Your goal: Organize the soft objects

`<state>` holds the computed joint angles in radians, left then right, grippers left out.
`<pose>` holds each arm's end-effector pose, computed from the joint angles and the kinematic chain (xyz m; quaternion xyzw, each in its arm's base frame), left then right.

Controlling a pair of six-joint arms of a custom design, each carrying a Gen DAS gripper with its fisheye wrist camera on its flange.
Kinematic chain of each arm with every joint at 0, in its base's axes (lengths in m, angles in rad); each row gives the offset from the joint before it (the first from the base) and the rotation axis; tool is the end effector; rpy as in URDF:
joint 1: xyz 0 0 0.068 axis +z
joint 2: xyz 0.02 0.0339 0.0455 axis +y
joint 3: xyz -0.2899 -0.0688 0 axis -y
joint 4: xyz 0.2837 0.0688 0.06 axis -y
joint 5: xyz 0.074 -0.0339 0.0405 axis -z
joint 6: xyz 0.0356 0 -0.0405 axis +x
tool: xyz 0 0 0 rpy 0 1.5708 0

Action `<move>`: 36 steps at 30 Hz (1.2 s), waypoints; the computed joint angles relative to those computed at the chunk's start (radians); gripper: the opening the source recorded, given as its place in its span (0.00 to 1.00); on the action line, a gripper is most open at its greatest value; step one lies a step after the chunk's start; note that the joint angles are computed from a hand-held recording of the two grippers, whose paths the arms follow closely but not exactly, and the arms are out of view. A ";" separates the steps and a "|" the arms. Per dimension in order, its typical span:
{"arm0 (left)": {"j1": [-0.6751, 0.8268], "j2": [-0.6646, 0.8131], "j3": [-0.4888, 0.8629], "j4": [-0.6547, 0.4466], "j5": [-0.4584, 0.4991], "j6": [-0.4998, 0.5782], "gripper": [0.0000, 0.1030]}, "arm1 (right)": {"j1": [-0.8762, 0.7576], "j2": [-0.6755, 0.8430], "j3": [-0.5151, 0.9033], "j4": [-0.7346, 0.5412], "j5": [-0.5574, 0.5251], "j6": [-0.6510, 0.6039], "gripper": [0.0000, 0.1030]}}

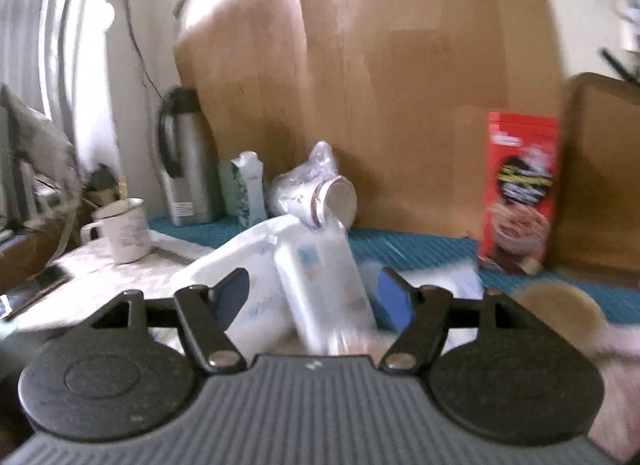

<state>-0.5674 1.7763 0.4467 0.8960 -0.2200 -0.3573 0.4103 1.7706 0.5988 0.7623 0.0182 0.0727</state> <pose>0.2604 -0.1568 0.0905 0.0290 0.8391 -0.1559 0.5203 0.3153 0.1365 0.1159 -0.1355 0.8250 0.1238 0.5344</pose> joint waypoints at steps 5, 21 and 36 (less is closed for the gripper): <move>0.007 0.012 -0.030 0.089 0.031 0.014 0.70 | 0.006 0.162 0.325 -0.271 0.045 0.075 0.76; 0.181 0.064 -0.075 0.235 0.280 -0.261 0.73 | 0.005 -0.231 -0.290 0.011 -0.288 -0.074 0.67; 0.178 -0.216 -0.191 -0.041 0.350 -0.256 0.78 | 0.205 -0.087 -0.520 0.365 -0.043 -0.055 0.86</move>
<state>-0.3893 1.5598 0.2561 0.8547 0.1296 -0.6132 0.6150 1.6838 0.0790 1.1271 -0.0253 0.0178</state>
